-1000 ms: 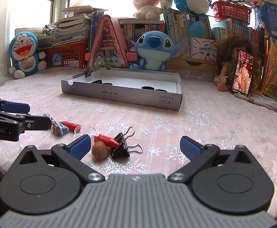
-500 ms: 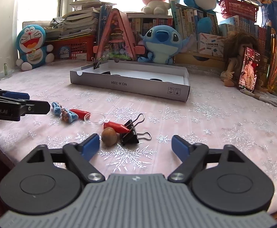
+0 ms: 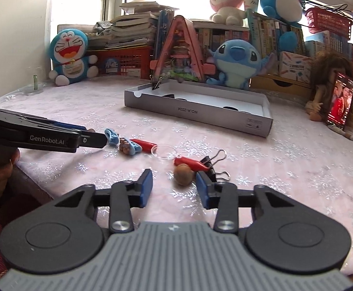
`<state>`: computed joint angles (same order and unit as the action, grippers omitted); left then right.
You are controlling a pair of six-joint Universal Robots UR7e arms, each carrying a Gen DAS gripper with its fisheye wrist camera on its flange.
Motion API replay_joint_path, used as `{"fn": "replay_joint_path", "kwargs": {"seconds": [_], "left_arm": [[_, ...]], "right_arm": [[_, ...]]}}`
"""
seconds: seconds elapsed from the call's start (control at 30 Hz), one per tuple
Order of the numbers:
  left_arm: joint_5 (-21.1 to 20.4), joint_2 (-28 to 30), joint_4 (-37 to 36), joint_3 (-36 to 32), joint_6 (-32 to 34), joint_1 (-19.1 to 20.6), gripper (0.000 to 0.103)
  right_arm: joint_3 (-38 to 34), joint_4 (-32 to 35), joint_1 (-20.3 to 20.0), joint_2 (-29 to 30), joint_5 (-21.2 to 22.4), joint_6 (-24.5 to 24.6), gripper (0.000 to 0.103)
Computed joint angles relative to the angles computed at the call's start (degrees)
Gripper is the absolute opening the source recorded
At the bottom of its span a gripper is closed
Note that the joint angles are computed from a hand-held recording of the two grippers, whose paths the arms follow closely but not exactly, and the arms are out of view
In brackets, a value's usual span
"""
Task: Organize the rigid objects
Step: 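Grasp a brown nut with the left gripper while the right gripper grasps another brown nut, then carry both held brown nuts over the white box with both grippers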
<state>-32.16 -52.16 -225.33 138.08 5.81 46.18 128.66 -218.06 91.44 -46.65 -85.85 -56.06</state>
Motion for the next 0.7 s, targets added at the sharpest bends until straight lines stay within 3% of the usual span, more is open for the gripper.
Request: {"fn": "replay_joint_path", "kwargs": {"seconds": [0.07,0.3,0.37,0.4,0.7], "left_arm": [[0.09,0.18,-0.3,0.01,0.15,-0.02,0.032],[0.08,0.43,-0.72,-0.59,0.27,0.42,0.03],[0.38,0.75,-1.13,-0.51,0.27,0.29,0.018],[0.85,0.99,-1.28,-0.54,0.42,0.14,0.018],[1.33,-0.04,0.21,-0.45,-1.11,-1.16,0.018]], "right_arm": [[-0.64,0.24,0.12,0.35,-0.38,1.33,0.038],[-2.1,-1.17,0.25,1.85,-0.97,2.0,0.036],[-2.07,-1.9,0.26,2.2,-1.39,2.05,0.028],[-2.02,-2.11,0.23,2.27,-1.45,2.18,0.023],[-1.62,-4.6,0.36,1.5,0.82,3.07,0.022]]}}
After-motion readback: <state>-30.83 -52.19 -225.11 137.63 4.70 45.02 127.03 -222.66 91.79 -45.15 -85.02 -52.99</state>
